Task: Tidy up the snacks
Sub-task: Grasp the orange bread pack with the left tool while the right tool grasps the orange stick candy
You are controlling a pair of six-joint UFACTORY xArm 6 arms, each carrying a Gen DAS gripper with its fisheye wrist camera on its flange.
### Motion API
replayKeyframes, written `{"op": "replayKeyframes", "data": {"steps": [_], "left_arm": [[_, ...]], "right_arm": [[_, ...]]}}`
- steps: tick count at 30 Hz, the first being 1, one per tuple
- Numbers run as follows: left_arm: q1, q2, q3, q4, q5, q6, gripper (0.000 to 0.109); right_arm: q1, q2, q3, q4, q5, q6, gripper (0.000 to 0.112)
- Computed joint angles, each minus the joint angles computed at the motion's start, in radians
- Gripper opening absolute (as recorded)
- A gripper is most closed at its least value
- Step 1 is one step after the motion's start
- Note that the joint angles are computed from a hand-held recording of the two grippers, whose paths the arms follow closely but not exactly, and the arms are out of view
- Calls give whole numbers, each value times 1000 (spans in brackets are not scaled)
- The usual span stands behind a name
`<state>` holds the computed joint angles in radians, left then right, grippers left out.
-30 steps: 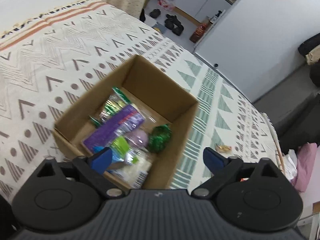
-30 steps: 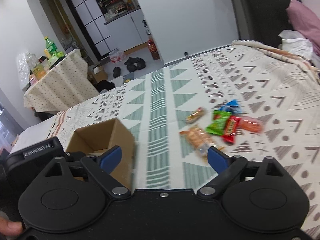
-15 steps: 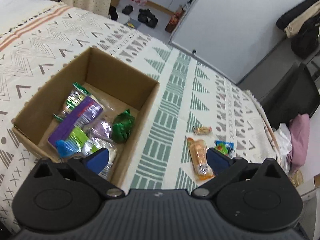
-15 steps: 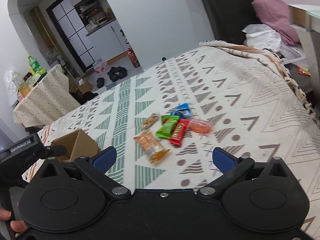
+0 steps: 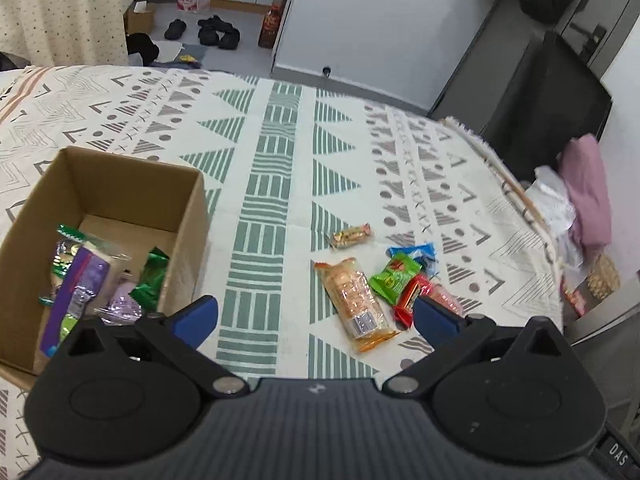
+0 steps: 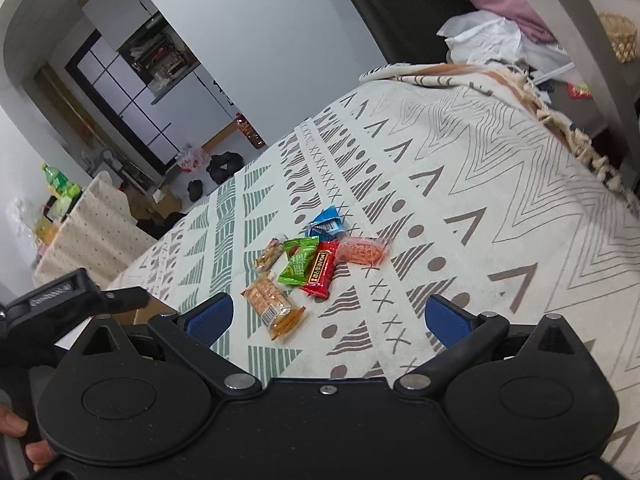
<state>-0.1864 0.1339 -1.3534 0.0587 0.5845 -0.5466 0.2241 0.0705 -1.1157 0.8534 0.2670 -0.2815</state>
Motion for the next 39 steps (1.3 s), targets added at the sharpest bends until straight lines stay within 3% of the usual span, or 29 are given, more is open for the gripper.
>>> {"op": "replayKeyframes", "data": {"steps": [5,14,19,25,30,39], "left_arm": [[-24,80,-84,75,30,-15,103],[-41,236,-232,26,56,-53,100],[-55,307,-293,30,49,-71,93],[-68,363,-322,5,26,-44,82],[-70,408,-363,0,50,-35,72],[-70,427,-379,109,132,-80,70]], "right_arm": [[4,56,-39,19,-20,-28,102],[-4,161,-117,84,-30,-103,95],[-22,224,-170,126,-25,-110,77],[-33,284,-225,147,-12,-130,73],[-41,349,-283,78,25,-76,70],[-28,442,-382,17,11,-91,70]]}}
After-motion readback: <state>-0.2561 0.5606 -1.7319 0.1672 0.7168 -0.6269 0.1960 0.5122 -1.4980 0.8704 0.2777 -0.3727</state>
